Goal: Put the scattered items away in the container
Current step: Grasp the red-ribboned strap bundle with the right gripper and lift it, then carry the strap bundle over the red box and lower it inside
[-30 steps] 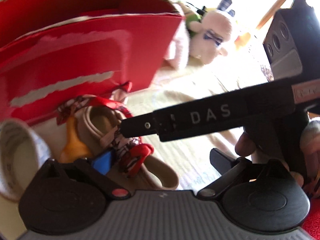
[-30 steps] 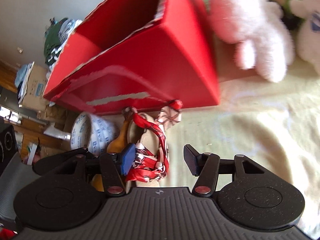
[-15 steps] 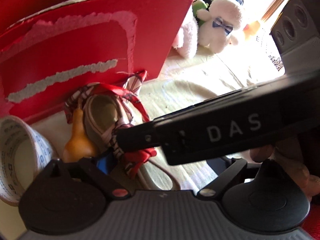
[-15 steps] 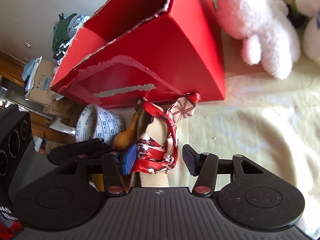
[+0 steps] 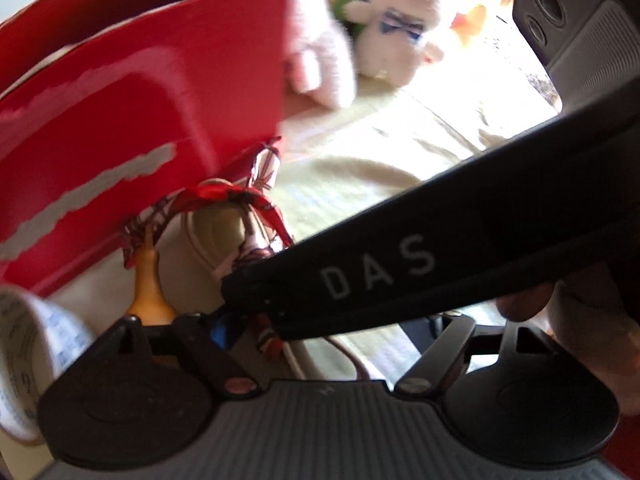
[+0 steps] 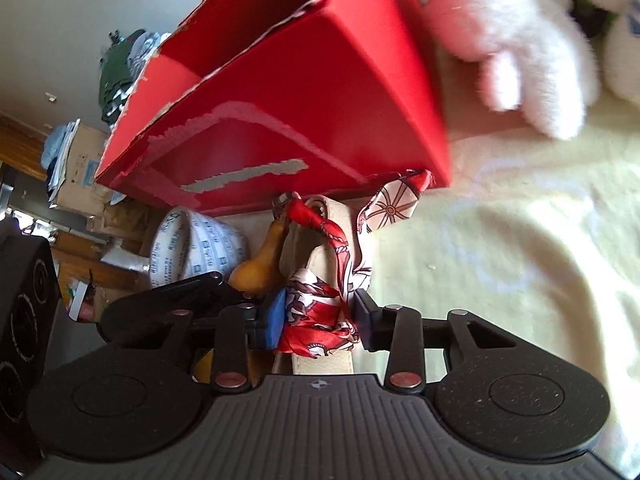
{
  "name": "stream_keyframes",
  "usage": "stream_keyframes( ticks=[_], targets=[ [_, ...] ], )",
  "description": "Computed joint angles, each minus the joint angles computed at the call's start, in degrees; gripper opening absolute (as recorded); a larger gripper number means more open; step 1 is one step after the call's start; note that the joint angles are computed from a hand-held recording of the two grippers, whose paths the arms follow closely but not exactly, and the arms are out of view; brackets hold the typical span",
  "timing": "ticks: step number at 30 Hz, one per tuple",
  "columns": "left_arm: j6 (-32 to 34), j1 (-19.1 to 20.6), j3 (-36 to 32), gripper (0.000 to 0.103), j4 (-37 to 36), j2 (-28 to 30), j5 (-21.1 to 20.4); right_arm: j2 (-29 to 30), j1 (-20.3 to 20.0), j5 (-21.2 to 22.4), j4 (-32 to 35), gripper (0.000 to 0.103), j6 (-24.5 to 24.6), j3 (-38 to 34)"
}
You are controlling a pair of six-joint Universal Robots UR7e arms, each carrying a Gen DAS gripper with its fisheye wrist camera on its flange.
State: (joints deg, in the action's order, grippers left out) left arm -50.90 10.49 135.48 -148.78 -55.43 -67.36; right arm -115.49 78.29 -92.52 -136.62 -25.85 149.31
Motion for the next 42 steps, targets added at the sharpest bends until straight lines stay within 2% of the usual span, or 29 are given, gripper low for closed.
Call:
stream_keyframes(
  ticks=[7, 12, 16, 19, 21, 25, 28, 32, 38, 42],
  targets=[
    [10.5, -0.9, -4.3, 0.072, -2.7, 4.9, -1.2, -10.6, -4.7, -0.9, 2.3, 0.034, -1.2, 1.6],
    [15.3, -2.8, -6.5, 0.072, -5.3, 6.9, 0.6, -20.0, -9.2, 1.6, 4.0, 0.033, -3.8, 2.5],
    [14.6, -3.2, -6.6, 0.072, -8.2, 5.2, 2.4, -26.5, -9.0, 3.5, 2.8, 0.033, -7.1, 3.7],
    [15.1, -5.1, -6.9, 0.072, -6.5, 3.6, 6.4, -29.4, -9.4, 6.7, 2.4, 0.033, -10.1, 3.5],
    [15.7, -5.5, -7.2, 0.071, -5.3, 2.1, 8.7, -29.3, -8.2, 8.3, 1.4, 0.033, -10.4, 3.0],
    [17.1, -5.6, -7.7, 0.071, -1.9, -1.7, 13.3, -22.9, -0.4, 7.4, -6.1, 0.033, -6.0, 1.9],
    [17.1, -6.1, -7.3, 0.071, 0.0, -4.2, 16.0, -15.3, 6.4, 5.6, -13.0, 0.033, -2.4, 0.4],
    [17.8, -4.2, -7.0, 0.071, 3.3, -9.1, 18.5, -4.9, 14.3, 2.9, -19.7, 0.033, 0.4, -2.8],
    [19.0, 1.7, -7.0, 0.071, 9.7, -15.8, 18.5, 10.5, 20.5, 1.5, -23.5, 0.033, 6.0, -9.0],
    [18.2, 5.0, -6.4, 0.071, 13.5, -18.5, 17.6, 19.5, 22.7, 0.6, -25.9, 0.033, 8.7, -12.1]
  ],
)
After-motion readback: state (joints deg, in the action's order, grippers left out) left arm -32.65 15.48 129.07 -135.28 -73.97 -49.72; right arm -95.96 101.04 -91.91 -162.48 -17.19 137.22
